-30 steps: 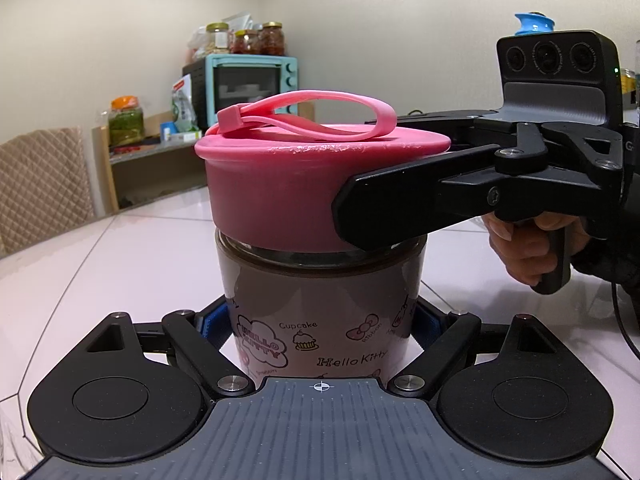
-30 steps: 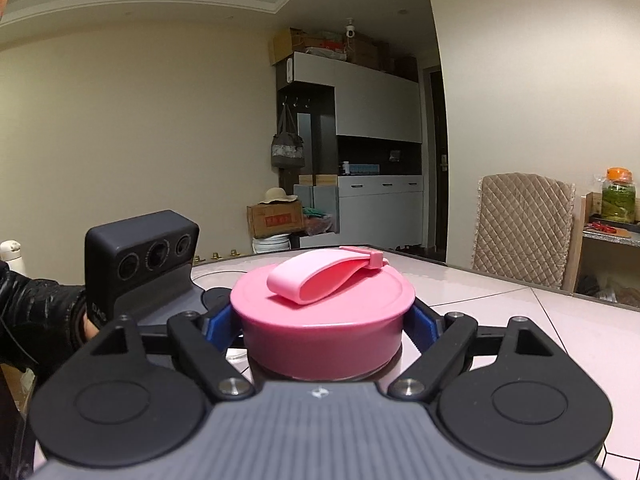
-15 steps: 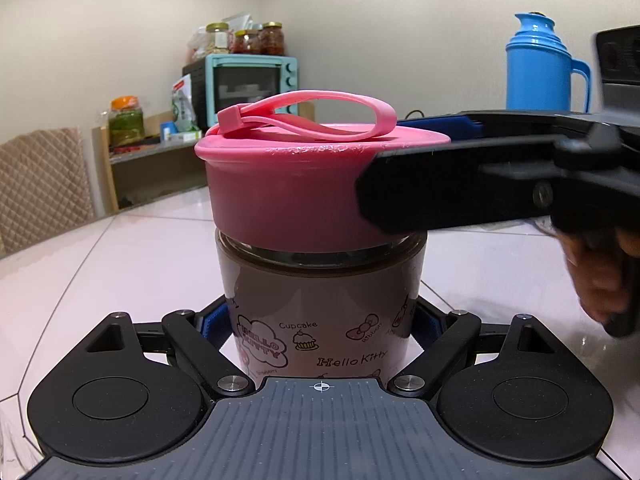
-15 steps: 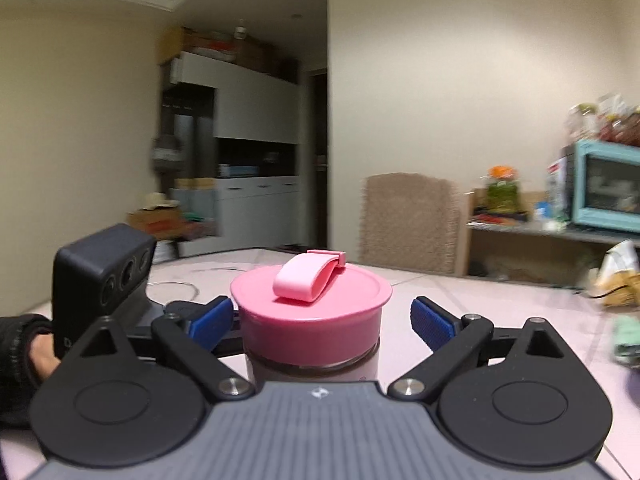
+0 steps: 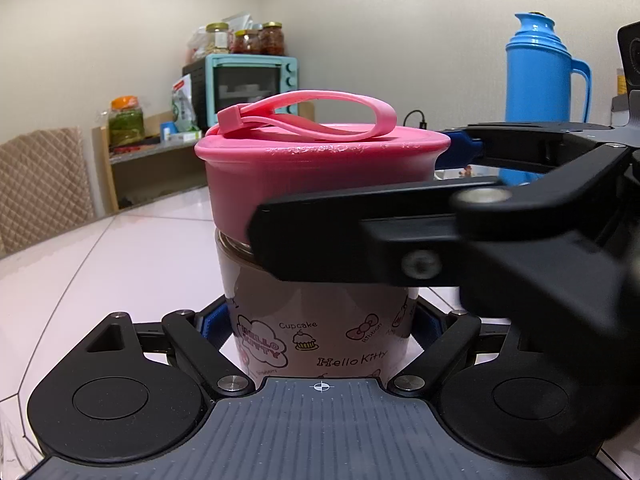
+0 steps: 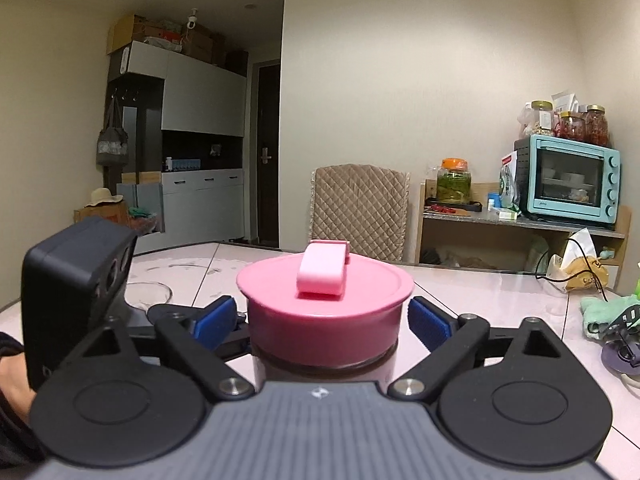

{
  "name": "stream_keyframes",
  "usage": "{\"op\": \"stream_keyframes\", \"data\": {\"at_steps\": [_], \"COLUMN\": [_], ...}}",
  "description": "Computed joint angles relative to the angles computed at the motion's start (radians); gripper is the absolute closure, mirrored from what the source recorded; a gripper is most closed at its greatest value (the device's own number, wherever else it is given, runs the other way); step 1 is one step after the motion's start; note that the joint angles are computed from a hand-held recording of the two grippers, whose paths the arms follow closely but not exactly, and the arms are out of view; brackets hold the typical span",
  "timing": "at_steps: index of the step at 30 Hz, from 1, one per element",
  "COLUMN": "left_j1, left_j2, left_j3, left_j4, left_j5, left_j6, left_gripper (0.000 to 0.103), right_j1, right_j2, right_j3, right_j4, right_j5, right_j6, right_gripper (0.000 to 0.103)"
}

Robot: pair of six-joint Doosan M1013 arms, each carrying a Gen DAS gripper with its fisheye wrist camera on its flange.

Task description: Unscrew bottle cap and pour

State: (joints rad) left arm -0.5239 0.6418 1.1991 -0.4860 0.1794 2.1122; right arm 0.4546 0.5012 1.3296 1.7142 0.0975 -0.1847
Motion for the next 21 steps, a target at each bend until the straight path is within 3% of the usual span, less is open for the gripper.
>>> {"op": "stream_keyframes", "data": {"at_steps": [7,10,14,16,18,21], "left_j1": [0.0,0.0,0.0,0.0,0.001,0.002], "left_j2": [-0.001,-0.001,-0.001,-0.001,0.0,0.0], "left_j3": [0.001,0.0,0.0,0.0,-0.001,-0.002], "left_j4": [0.001,-0.004,0.002,0.001,-0.001,0.0], "left_j5": [0.0,0.001,0.001,0.001,0.002,0.002], "left_j6": [-0.001,0.003,-0.003,-0.002,0.0,0.001], "left_gripper": [0.012,0.012,0.012,0.012,0.012,0.012], "right_j1": [-0.001,-0.016,-0.084,-0.113,-0.153,-0.188], "right_j2": [0.003,0.004,0.025,0.042,0.077,0.123], "right_j3": [0.003,0.001,-0.032,-0.061,-0.118,-0.195], "right_j4": [0.098,-0.004,-0.171,-0.213,-0.26,-0.307], "right_j5": [0.002,0.051,0.293,0.402,0.564,0.724], "right_j6": [-0.096,-0.014,0.096,0.116,0.126,0.146], "right_gripper": [0.018,0.018,0.018,0.018,0.018,0.018]}}
